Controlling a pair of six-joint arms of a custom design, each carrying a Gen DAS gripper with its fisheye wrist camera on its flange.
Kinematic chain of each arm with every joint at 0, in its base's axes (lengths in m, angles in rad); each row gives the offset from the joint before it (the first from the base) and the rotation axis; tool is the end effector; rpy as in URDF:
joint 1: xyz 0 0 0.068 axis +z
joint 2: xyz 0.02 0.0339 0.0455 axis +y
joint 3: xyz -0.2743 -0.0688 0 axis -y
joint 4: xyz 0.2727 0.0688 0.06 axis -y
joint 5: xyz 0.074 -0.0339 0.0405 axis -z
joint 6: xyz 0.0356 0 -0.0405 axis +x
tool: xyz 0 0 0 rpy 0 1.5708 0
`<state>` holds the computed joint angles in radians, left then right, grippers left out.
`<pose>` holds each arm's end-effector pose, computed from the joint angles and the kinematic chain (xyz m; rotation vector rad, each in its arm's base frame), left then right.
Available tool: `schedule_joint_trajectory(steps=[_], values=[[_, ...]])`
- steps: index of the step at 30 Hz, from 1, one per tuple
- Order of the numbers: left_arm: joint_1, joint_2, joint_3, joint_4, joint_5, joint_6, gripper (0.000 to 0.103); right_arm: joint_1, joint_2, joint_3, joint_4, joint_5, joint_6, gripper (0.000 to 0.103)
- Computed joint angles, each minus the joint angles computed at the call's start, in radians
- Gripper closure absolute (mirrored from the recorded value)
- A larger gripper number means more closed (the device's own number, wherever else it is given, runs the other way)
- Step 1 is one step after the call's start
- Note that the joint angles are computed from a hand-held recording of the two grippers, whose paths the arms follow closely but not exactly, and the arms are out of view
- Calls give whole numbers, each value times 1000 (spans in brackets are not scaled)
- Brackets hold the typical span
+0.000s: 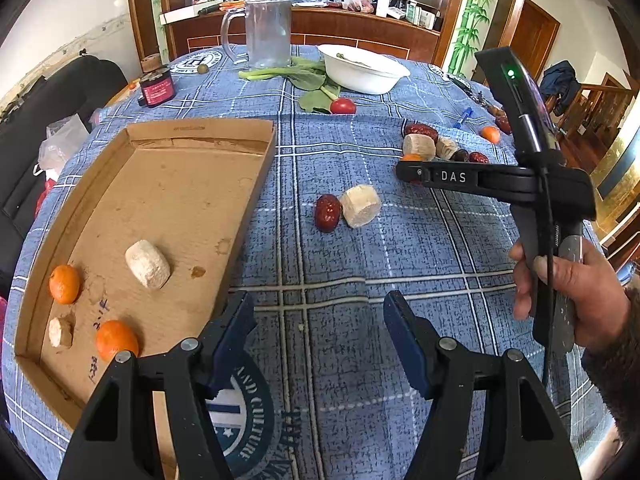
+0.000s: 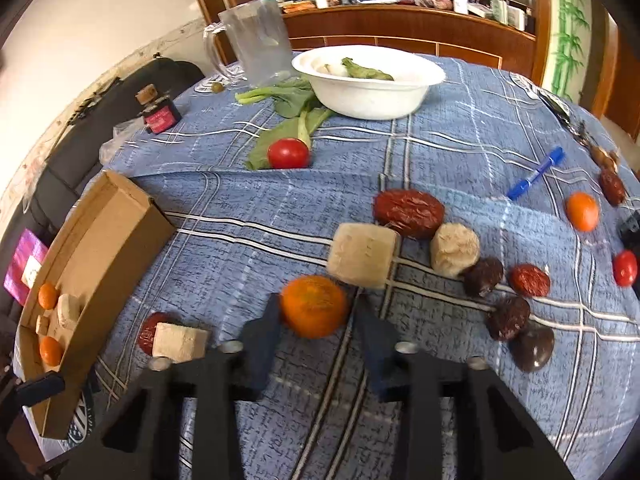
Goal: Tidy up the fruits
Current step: 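Withdraw both grippers from the tray toward the fruit on the table, then grasp an orange with the right gripper while the left gripper grasps a round tan cake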
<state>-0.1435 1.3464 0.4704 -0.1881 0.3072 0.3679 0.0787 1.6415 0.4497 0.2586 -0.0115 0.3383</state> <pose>0.2281 -0.0438 0.1155 0.7549 2.4774 -0.3231 0.2604 0.0209 0.0679 0.3206 2.4933 0.1859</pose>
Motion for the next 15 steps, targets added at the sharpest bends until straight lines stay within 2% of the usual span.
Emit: schedule_joint_trajectory(steps=[5, 11, 15], values=[[-57, 50, 34, 27, -9, -36, 36, 4, -94, -57, -26, 18, -16, 70], [-167, 155, 97, 102, -63, -92, 36, 15, -397, -229, -143, 66, -59, 69], [-245, 256, 169, 144, -142, -82, 36, -38, -575, -323, -237, 25, -61, 69]])
